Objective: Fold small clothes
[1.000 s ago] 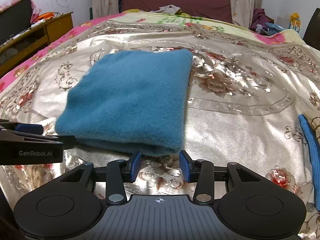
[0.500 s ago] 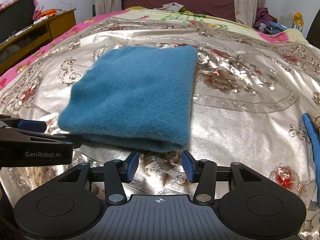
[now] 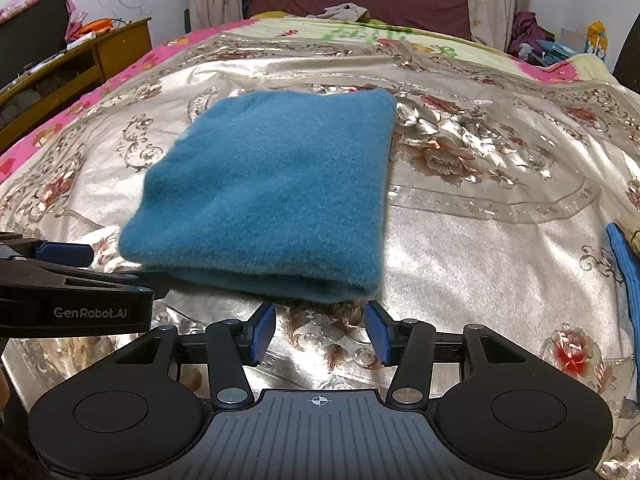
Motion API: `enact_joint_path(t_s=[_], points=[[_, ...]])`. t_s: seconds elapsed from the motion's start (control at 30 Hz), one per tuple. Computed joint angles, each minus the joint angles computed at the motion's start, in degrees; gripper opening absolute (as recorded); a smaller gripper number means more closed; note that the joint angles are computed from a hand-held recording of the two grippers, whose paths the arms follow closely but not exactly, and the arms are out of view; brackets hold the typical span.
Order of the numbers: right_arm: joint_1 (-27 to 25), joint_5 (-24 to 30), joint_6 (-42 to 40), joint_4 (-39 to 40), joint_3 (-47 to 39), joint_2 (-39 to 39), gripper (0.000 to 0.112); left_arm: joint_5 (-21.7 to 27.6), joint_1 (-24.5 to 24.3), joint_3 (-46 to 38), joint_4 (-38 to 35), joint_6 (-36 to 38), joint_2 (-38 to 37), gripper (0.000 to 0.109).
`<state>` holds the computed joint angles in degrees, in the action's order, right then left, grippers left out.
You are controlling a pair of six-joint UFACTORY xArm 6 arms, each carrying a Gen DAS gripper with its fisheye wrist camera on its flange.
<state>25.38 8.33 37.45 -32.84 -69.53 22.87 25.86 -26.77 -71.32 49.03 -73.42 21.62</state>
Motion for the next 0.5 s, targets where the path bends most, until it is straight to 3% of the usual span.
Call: enact_joint_path(t_s=[0.5], points=[[-0.49,-0.56,3.69,-2.92,0.70,-0.27,0.058,0.41,-0.52,0.53,-1.33,0.67,0.20,0.092]])
